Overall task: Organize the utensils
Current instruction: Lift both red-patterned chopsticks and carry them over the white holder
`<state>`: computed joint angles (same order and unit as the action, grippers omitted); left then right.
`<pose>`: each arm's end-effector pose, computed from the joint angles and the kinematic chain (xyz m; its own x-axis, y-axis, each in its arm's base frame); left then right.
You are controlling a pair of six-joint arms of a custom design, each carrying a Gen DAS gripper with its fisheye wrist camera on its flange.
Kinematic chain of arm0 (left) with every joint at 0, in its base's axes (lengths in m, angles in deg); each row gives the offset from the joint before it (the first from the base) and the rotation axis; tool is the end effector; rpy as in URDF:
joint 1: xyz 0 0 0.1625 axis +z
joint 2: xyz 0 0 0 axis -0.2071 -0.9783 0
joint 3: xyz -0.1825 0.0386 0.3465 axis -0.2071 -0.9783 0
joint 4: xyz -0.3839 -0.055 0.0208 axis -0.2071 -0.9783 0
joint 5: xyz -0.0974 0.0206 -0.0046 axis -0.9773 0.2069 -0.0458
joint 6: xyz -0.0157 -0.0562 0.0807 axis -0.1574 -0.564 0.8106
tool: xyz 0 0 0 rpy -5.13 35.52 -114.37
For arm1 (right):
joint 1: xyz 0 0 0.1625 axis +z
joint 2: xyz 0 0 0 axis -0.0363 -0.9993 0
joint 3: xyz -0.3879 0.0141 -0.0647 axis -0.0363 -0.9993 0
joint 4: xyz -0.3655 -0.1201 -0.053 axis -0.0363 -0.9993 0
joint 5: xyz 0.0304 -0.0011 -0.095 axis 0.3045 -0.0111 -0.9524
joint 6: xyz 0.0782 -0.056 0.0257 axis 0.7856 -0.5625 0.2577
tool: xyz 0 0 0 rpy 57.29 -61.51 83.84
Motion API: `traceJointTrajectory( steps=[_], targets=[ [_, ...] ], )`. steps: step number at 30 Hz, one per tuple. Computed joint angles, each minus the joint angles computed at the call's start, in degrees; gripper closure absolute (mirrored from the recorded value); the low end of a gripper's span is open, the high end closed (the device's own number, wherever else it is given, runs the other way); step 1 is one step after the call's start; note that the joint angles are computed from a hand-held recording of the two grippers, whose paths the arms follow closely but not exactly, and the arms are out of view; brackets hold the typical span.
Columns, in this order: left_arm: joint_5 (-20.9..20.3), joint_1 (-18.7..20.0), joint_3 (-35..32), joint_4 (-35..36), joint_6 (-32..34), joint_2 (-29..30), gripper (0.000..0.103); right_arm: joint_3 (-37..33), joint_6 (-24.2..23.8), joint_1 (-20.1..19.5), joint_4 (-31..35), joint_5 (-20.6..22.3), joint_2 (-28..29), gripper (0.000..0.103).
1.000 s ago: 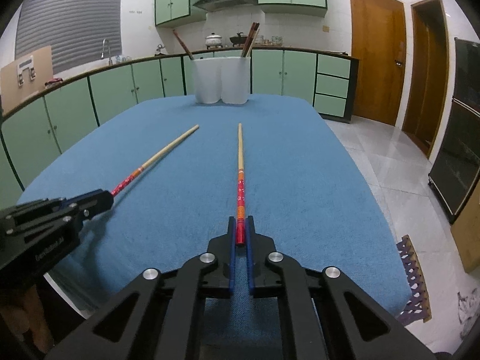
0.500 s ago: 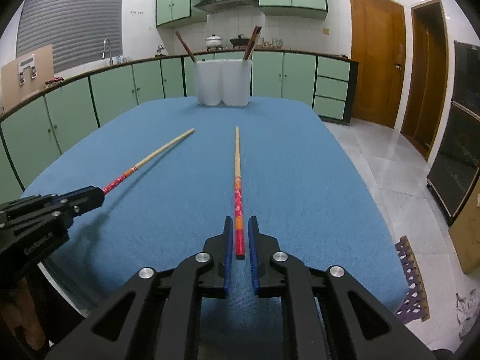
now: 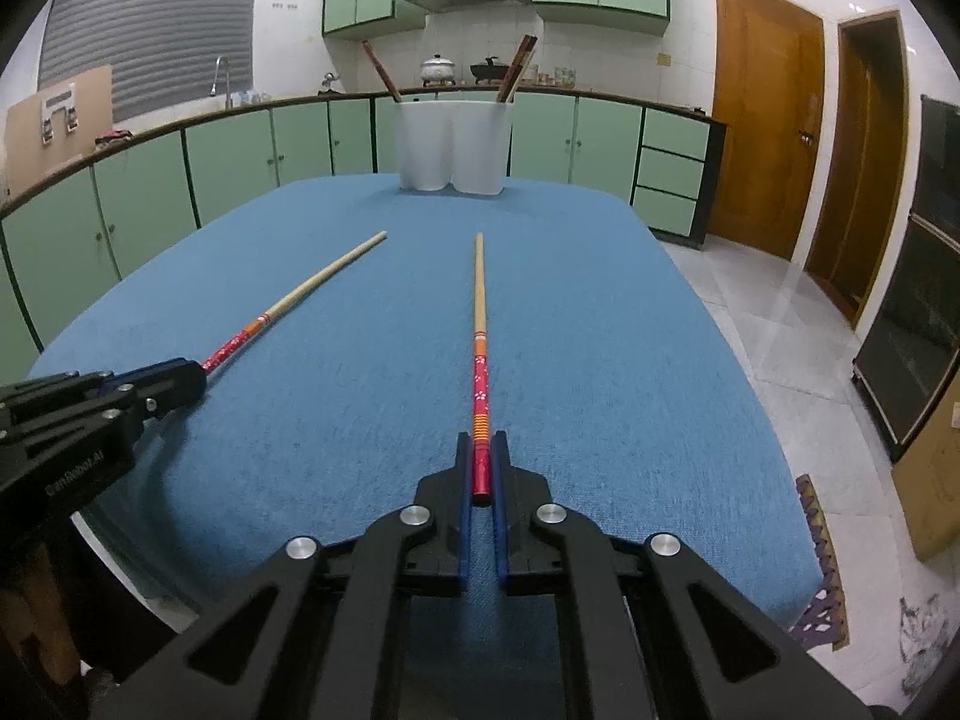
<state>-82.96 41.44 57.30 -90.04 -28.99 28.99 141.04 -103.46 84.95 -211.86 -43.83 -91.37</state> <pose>-0.3057 -0.4264 -0.0329 -0.7574 -0.0093 -0.6529 0.4970 0.6404 -0.5856 0.0645 -0.3970 0.2671 -0.6940 -0.2357 0.6803 -0.6553 0.5981 -0.4613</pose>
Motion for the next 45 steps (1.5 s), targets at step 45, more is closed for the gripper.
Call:
traceJointTrajectory(
  steps=[45],
  targets=[
    [-2.69,-2.22,5.29,2.4,-0.51,-3.02,0.098,2.49,0.94,-1.37,7.0,2.32,-4.9,0.098]
  ],
)
